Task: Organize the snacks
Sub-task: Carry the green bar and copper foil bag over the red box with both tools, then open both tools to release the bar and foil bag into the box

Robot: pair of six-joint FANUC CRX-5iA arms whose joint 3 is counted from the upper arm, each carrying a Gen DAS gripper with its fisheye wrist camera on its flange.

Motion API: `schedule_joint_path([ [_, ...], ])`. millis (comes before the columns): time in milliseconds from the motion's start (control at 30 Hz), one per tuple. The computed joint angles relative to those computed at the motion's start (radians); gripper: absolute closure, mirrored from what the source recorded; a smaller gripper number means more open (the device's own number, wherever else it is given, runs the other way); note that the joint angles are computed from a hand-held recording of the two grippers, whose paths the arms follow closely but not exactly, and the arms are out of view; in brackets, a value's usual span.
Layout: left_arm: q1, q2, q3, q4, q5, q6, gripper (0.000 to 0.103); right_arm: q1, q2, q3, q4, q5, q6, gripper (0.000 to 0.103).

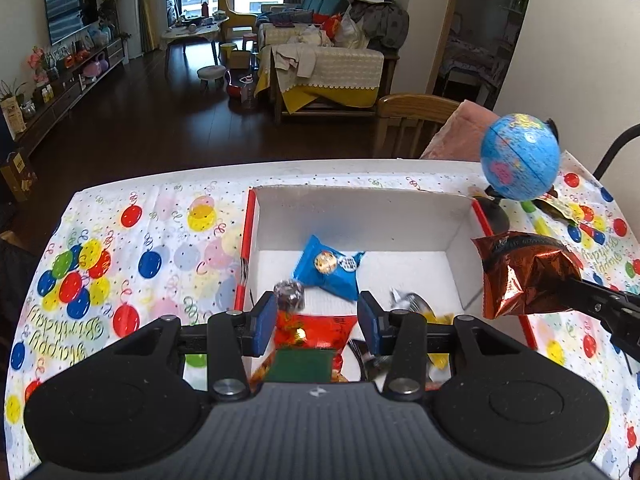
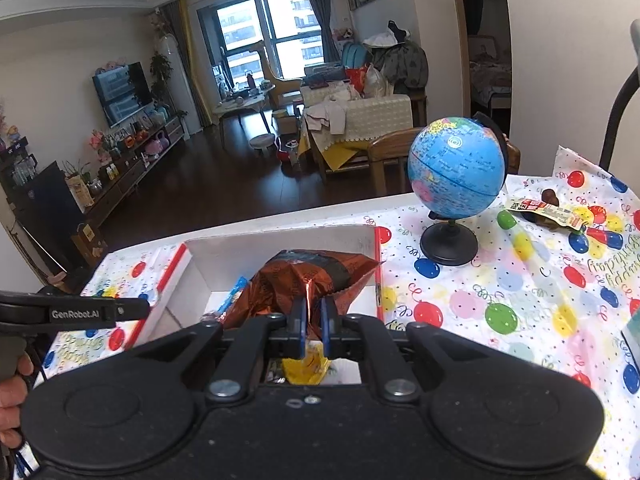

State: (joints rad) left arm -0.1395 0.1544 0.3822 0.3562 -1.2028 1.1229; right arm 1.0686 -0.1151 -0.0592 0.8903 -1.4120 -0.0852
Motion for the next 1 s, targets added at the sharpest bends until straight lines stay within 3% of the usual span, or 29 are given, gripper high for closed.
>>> schedule_joint_path([
  [233, -0.029, 0.081, 0.069, -0.059, -0.023, 0.017, 0.061, -0.075, 0.032, 0.013, -0.089, 0.063, 0.049, 0.097],
  [467, -0.035, 0.108, 0.059, -0.079, -0.034, -0.01, 0.061, -0.1, 0.07, 0.037, -0.167, 0.08, 0.092, 0.096],
  [600, -0.04, 0.114, 0.053, -0.091, -0.044, -0.016, 0.061, -0.103, 0.08, 0.049, -0.197, 0.077, 0.094, 0.09],
  [667, -0.04, 0.113, 0.046, -0.091, -0.043, -0.02, 0.061, -0.104, 0.086, 0.056, -0.196, 0.068, 0.097, 0.085],
  [1000, -0.03, 0.081, 0.019, -0.059, -0.042, -0.037, 0.061, -0.087, 0.053, 0.04, -0.187, 0.082, 0.09, 0.081],
])
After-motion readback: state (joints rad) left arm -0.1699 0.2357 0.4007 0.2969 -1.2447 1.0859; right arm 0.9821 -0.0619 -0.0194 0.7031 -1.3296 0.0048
